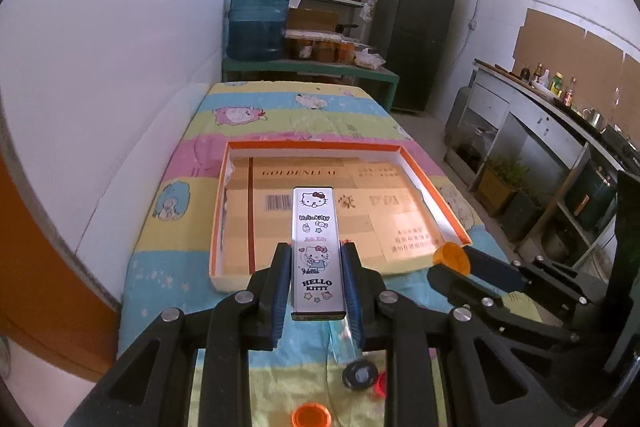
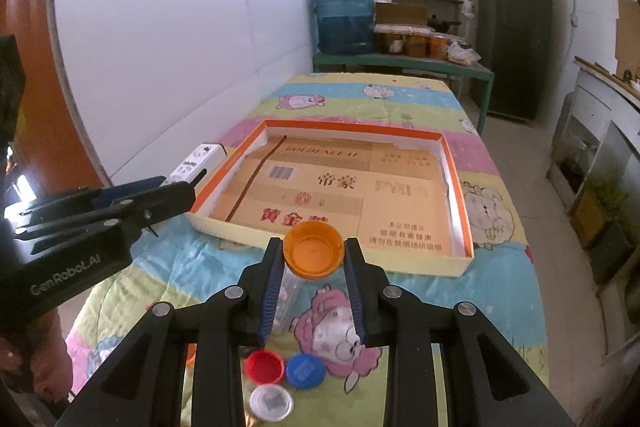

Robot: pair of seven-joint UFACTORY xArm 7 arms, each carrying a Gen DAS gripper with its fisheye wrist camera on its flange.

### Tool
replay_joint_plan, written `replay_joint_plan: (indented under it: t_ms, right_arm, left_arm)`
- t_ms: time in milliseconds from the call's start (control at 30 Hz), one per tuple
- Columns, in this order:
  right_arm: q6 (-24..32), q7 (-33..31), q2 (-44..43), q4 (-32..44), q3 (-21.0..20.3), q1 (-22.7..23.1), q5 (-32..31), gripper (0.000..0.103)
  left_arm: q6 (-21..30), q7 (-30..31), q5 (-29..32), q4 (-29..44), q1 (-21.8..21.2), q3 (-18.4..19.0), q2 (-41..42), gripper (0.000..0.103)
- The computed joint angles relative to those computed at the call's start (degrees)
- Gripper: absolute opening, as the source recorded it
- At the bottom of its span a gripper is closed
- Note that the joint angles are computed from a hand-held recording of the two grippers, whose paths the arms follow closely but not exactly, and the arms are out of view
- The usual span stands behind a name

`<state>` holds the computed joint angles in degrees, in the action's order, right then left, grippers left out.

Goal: Organize rigid objects
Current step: 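Carry the Hello Kitty box with left tool while right tool carries the cap into the box lid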

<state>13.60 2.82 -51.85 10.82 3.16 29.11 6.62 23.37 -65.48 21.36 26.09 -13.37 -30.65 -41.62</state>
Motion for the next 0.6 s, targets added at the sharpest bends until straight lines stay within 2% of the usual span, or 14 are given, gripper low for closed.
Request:
replay_joint_plan:
  t_ms: [300, 600]
  right_arm:
    - [-5.8, -3.6, 12.3, 6.1, -3.1, 0.0, 0.4, 0.031]
    - [-9.0, -9.0, 21.4, 11.2, -8.7, 3.1, 4.4, 0.031]
  left_arm:
    - [-3.4, -0.6, 2.6, 3.9, 6.3, 0.3, 5.9, 0.026]
    - [-5.9, -3.1, 7.7, 6.9, 11.1, -0.6, 12.8, 0.026]
